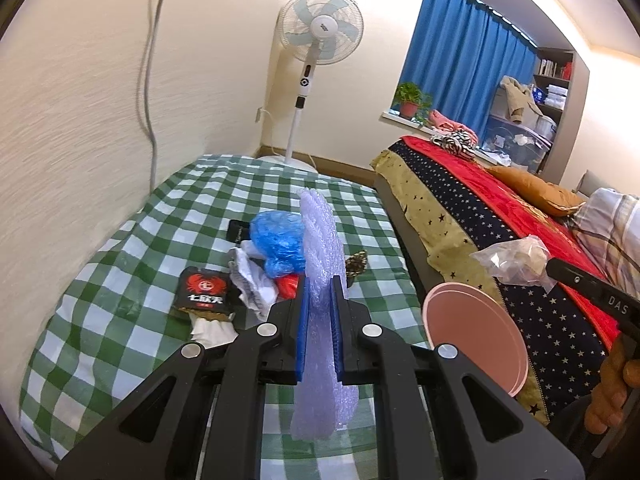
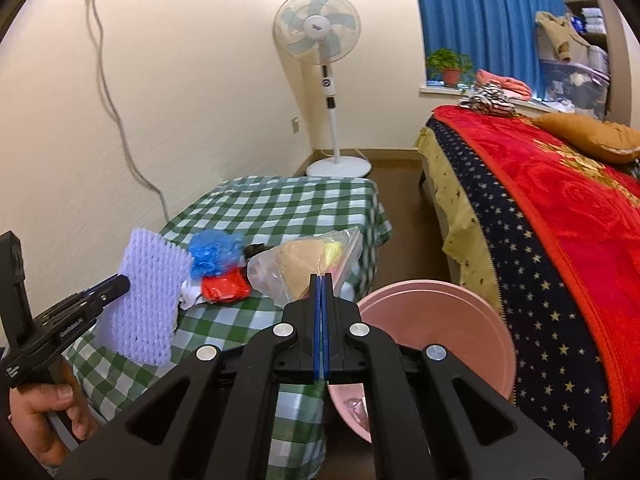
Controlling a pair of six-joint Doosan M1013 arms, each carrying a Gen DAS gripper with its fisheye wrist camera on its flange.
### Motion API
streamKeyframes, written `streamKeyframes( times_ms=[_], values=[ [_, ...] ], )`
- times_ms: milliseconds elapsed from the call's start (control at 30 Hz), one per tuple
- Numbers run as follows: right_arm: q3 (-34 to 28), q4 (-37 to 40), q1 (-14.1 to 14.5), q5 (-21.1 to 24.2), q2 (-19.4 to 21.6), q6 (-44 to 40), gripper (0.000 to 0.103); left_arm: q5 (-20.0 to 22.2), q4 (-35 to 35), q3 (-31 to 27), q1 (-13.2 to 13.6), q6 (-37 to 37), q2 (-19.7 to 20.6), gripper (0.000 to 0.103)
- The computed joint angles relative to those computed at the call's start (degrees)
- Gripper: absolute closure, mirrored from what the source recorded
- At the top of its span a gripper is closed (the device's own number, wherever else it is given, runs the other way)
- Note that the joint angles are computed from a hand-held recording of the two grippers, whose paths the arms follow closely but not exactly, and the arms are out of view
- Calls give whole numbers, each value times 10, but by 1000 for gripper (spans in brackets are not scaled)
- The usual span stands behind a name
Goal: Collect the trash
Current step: 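Carry both items over the pink bin and open both tools to drop them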
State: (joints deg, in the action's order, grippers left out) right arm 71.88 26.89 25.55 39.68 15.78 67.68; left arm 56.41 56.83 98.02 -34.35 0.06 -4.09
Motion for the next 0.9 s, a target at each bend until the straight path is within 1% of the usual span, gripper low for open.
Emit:
streamKeyframes(
  times_ms=[167,267,367,533,667,900],
  values=[
    [15,-5,-7,-18,-2,31,102,-13,6,-6,-4,7,8,93],
    [21,-31,-9,-36,-4,53,102,-25,11,-9,-5,8,12,93],
    [22,-38,-12,-44,-4,65,102,-36,11,-15,-5,13,20,93],
    [21,-63,-16,-49,0,100,102,-62,8,-22,-3,19,31,93],
    [20,-67,-18,-48,3,105,102,-81,4,-30,-1,26,43,93],
    [14,-102,-21,-46,11,143,102,-115,-7,-49,8,32,65,93]
  ],
)
